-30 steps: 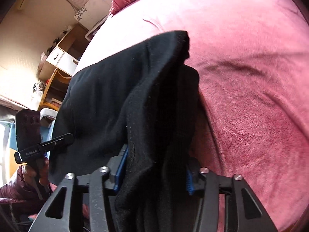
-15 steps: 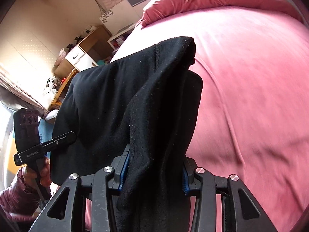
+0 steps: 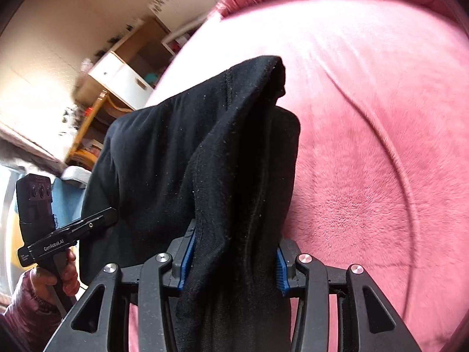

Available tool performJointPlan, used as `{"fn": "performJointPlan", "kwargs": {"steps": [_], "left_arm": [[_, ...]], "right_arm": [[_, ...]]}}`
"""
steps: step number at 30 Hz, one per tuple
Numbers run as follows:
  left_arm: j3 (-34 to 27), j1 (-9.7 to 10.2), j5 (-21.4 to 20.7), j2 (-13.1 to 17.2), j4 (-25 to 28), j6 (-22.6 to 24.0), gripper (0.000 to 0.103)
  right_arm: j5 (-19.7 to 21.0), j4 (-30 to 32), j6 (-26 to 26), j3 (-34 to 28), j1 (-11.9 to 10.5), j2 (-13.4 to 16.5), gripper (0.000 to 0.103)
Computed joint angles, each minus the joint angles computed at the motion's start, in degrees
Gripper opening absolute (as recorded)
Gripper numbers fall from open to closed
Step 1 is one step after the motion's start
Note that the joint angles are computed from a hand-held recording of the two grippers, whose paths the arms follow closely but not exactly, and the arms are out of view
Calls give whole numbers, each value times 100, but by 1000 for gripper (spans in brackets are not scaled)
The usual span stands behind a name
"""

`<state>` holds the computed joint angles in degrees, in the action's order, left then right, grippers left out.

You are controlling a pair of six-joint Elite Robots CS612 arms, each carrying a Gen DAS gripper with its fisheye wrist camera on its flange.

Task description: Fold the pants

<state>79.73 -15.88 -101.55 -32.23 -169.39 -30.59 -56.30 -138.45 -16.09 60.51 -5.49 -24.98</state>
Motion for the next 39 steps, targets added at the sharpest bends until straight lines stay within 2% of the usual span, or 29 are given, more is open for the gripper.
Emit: {"fn": "performJointPlan", "kwargs": {"steps": [1,3,6,9,11,13,17,24,29,33,39], "left_arm": [[-52,12,-6,85,3,-68,65],[30,32,-98,178,-437,-315,68],[324,35,-20,109,-815,-312,70],[425,20,6,37,-812,-454,70],[492,-30,219,-79,-709,-385,70],[537,-122,573,-187,-590,-319,70],[511,-268,1207,-283,-459,-381,69],[1020,-472,1919,-580,-932,-469,69],[1391,-628,2309,-791,-1266,-311,69],[1652,-741,2498,-948,-1486,-272,69],[2009,-878,2738,-1140,-1726,-325,69]], "right_arm": [[-76,88,58,-136,23,108,53],[73,-2,301,-210,-3,250,58],[305,-184,403,-200,-25,311,59],[270,-155,413,-232,-5,304,62],[216,-213,473,-126,-16,240,66],[35,-455,483,186,-34,64,71],[-332,-838,452,581,-54,-185,71],[-980,-1828,845,1140,3,-519,71],[-1022,-2486,1131,1656,-17,-842,71],[-1125,-3037,1166,2166,-22,-1104,72],[-983,-3358,1051,2635,-8,-1355,73]]}}
